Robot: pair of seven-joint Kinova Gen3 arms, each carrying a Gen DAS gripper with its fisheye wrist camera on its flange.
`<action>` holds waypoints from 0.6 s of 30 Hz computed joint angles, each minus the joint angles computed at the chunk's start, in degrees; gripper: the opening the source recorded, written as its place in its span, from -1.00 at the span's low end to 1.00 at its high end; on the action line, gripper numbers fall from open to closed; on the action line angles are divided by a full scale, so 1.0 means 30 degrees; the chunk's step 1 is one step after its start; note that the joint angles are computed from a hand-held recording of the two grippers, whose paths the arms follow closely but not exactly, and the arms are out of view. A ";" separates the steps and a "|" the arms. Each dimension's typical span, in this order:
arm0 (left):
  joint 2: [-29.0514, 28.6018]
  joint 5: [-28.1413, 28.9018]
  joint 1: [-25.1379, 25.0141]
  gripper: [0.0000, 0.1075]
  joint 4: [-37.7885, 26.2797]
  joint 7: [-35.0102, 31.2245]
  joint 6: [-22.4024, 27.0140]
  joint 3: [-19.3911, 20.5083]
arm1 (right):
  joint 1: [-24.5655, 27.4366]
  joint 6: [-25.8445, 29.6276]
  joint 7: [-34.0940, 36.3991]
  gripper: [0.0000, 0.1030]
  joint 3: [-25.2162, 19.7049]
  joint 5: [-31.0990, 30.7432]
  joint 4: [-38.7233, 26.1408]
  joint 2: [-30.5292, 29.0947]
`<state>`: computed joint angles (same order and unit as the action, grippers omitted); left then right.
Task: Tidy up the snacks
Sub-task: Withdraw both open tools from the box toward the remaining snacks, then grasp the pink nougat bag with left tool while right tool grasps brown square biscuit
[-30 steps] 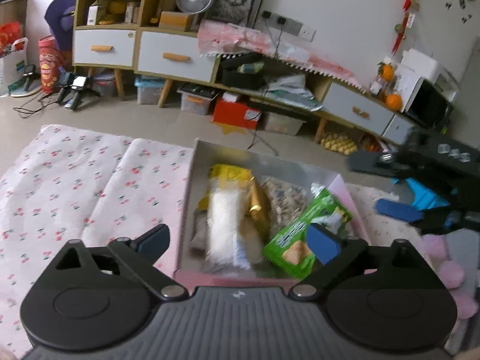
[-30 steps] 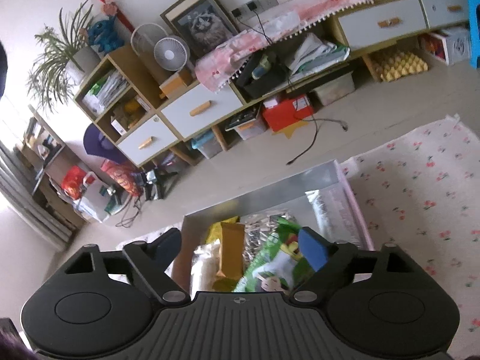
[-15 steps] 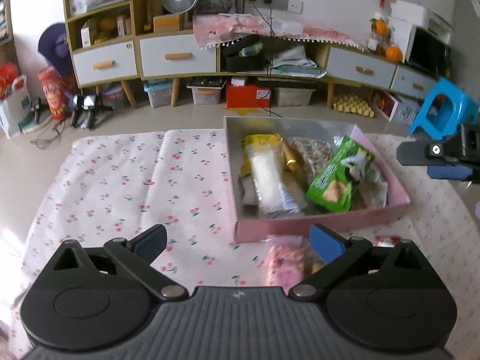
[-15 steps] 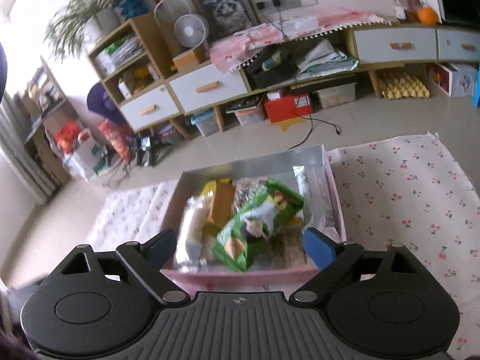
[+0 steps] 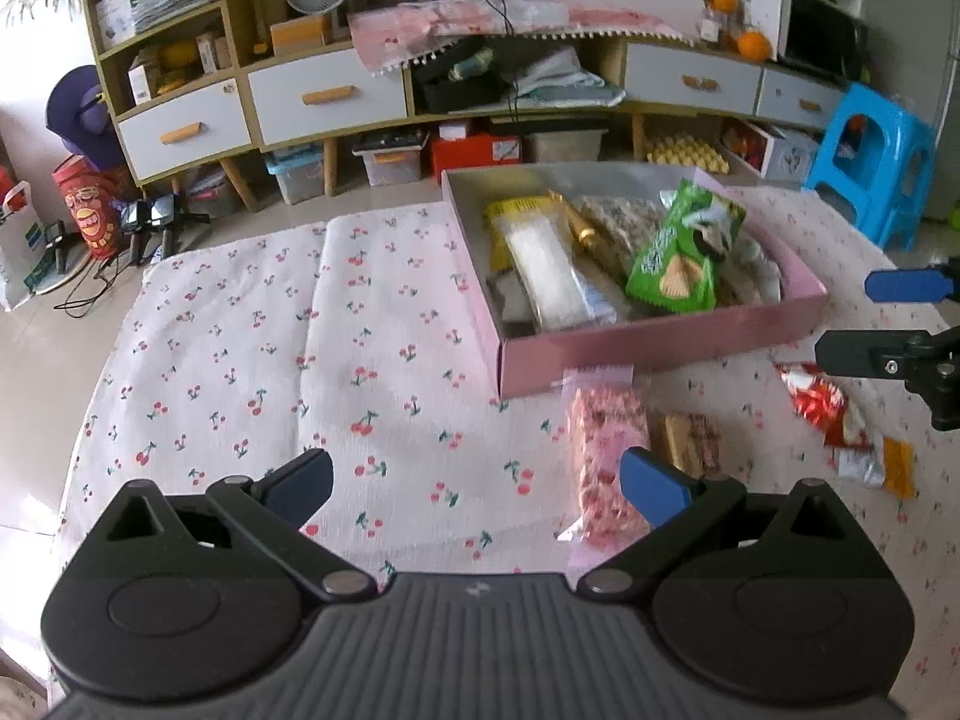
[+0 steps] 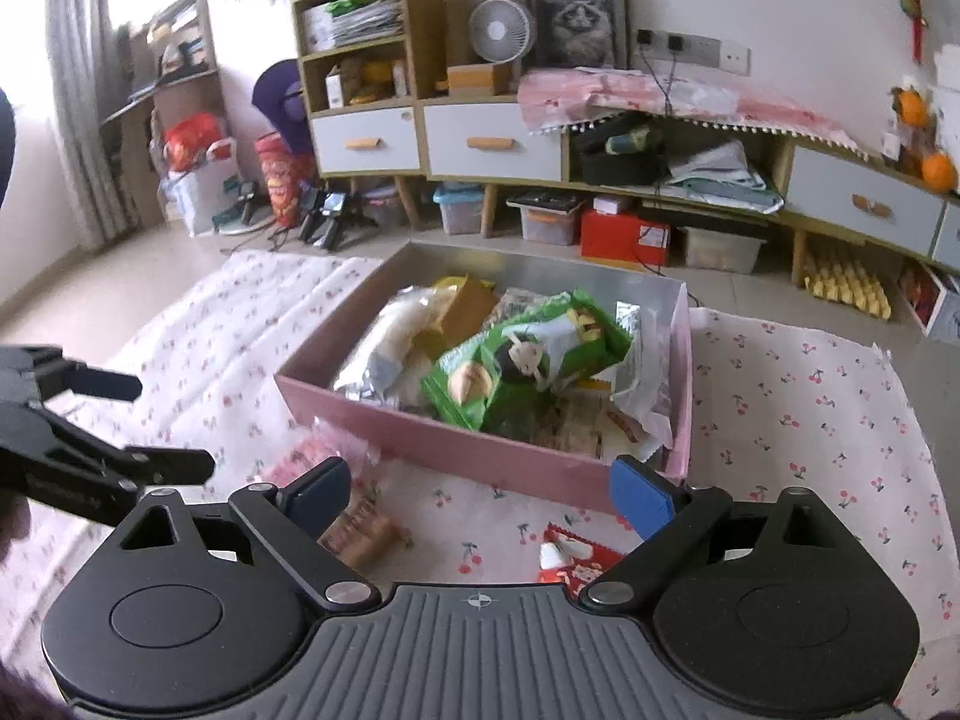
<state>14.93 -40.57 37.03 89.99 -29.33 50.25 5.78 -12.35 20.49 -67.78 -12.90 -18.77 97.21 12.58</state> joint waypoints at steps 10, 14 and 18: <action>-0.0099 0.1629 -0.0796 0.89 0.0164 -0.1257 -0.0622 0.0154 | -0.0275 0.1020 0.0870 0.84 -0.0229 0.0432 -0.0671 0.0980; -0.0207 0.2701 -0.1232 0.83 0.0204 -0.2209 -0.0953 0.0251 | -0.1659 0.3065 -0.1570 0.84 0.0772 0.1287 -0.2161 0.1701; -0.0293 0.3632 -0.1597 0.78 0.0221 -0.3226 -0.1242 0.0337 | -0.1744 0.4609 -0.2801 0.79 0.0642 0.1046 -0.3495 0.2492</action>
